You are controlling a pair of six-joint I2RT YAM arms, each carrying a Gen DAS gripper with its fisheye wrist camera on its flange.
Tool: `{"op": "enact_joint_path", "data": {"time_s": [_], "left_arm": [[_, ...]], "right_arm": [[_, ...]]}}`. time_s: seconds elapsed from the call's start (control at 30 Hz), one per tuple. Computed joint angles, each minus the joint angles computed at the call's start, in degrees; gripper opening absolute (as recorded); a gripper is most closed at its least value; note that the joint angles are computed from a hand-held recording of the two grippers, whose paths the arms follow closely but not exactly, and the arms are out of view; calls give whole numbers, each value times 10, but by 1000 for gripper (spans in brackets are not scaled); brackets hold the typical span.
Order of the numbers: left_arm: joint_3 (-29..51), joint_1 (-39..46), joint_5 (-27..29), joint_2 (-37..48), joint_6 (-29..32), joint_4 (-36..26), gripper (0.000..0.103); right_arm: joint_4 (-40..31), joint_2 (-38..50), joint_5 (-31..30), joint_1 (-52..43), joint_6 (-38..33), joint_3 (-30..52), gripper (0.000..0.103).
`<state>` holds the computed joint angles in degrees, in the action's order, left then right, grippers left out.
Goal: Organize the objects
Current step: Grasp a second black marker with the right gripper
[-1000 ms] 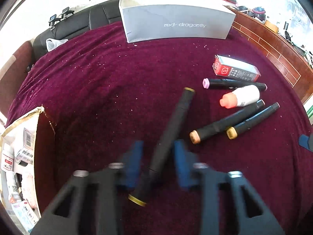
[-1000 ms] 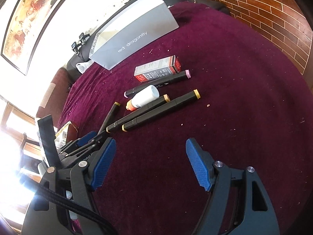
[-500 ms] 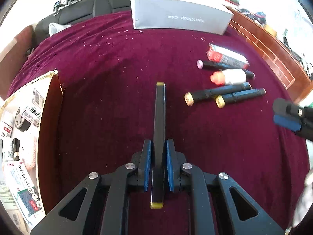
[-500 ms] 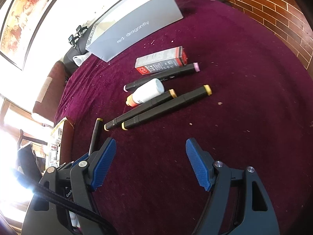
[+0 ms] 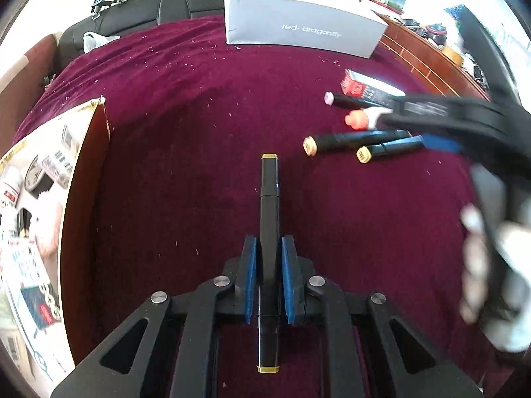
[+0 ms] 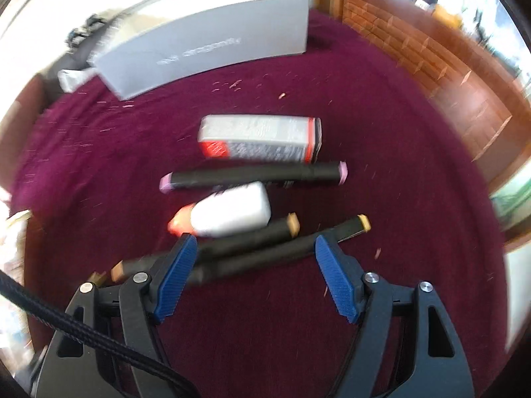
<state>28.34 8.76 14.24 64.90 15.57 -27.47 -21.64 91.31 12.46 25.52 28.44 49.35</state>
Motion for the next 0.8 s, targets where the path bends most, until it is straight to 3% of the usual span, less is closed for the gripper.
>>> {"op": "enact_joint_path", "data": {"time_s": [0.1, 0.2, 0.33, 0.5, 0.63, 0.8], "left_arm": [[-12, 10, 7, -22, 16, -13, 11], [-15, 33, 29, -28, 40, -24, 11], [-31, 56, 45, -56, 70, -35, 11], [-49, 70, 59, -93, 91, -56, 11], [-45, 63, 55, -87, 75, -52, 11], [-67, 45, 32, -118, 65, -34, 12]], "right_arm": [[-32, 56, 78, 35, -18, 42, 81], [-52, 42, 80, 46, -67, 27, 80], [-81, -65, -72, -42, -115, -68, 81], [-105, -239, -209, -199, -198, -179, 81], [-129, -344, -244, -266, -216, -202, 81], [-119, -360, -320, -238, -220, -198, 81]]}}
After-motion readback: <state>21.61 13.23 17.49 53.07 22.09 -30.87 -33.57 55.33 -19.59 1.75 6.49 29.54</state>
